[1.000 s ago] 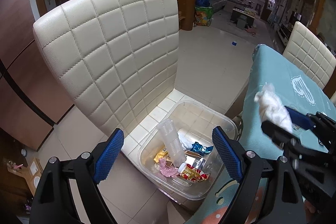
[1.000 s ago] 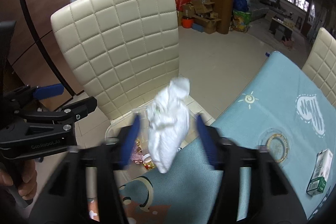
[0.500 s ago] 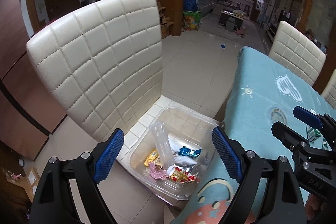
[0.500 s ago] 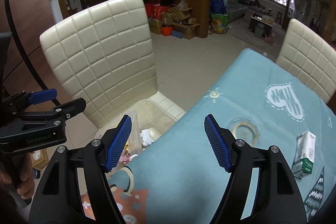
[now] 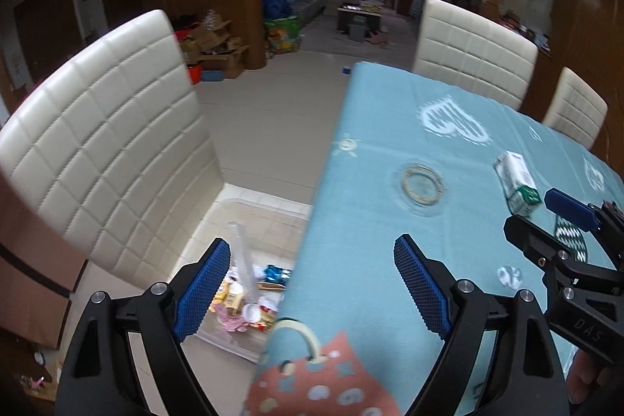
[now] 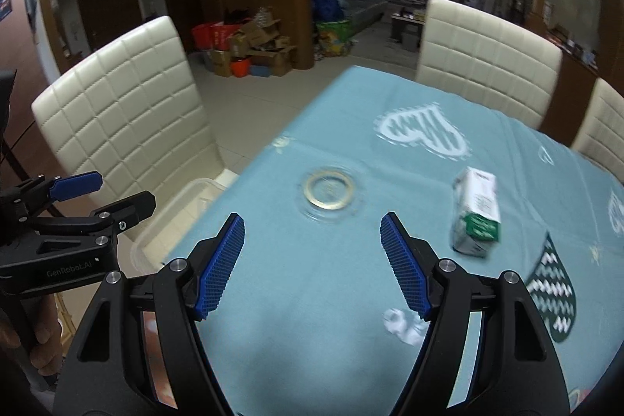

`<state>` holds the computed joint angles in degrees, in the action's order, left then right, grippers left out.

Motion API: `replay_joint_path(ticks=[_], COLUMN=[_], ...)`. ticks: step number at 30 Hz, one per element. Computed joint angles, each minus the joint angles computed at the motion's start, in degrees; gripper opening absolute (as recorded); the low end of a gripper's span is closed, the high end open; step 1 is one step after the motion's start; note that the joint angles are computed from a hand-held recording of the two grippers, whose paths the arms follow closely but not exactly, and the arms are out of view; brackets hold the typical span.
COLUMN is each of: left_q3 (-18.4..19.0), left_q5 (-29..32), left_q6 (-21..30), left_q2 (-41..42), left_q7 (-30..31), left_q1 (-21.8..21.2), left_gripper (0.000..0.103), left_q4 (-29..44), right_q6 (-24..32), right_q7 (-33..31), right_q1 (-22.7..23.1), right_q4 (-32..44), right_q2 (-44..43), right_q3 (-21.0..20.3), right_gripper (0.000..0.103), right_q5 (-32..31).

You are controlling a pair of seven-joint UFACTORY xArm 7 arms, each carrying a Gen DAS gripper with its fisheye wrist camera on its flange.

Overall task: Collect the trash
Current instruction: 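Move both open grippers back over the table toward the milk carton, then grasp the green-white milk carton with the right gripper while the left grasps the clear gold-rimmed lid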

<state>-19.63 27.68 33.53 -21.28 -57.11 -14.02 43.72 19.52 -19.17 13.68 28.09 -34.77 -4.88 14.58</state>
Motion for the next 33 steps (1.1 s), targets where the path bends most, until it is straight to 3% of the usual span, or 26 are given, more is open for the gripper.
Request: replay_joint_path(ticks=[4, 12, 18, 22, 24, 33], left_q3=[-1.71, 0.56, 4.35, 6.81, 7.96, 11.76], left_q5=[1.0, 4.38, 4.51, 1.31, 0.74, -4.04], left_q6=[0.98, 0.62, 1.5, 1.19, 1.16, 1.96], left_q2=[6.34, 17.29, 23.9, 27.79, 29.57, 39.69], left_q7=[-0.32, -1.14, 0.23, 3.65, 4.61, 11.63], left_q1=[-1.81, -8.38, -12.32, -13.49, -13.94, -15.23], left_gripper=[0.084, 0.084, 0.084, 0.084, 0.084, 0.084], left_q4=[4.91, 14.2, 20.05, 22.83, 24.08, 32.35], right_q6=[1.74, 2.4, 1.01, -0.29, -1.33, -1.76], right_q7=[-0.07, -2.9, -6.3, -8.99, -9.85, -14.73], right_q1=[-4.72, -10.96, -10.77, -9.71, -9.38, -11.29], right_q4=[-1.25, -0.68, 2.63, 5.47, 6.98, 15.06], right_q2=[-1.73, -0.1, 6.13, 11.9, 15.06, 28.94], right_q3=[-1.69, -5.84, -8.12, -9.14, -8.88, -5.29], right_gripper=[0.073, 0.073, 0.074, 0.084, 0.089, 0.09], right_q5=[-1.92, -2.82, 0.36, 4.18, 6.57, 16.26])
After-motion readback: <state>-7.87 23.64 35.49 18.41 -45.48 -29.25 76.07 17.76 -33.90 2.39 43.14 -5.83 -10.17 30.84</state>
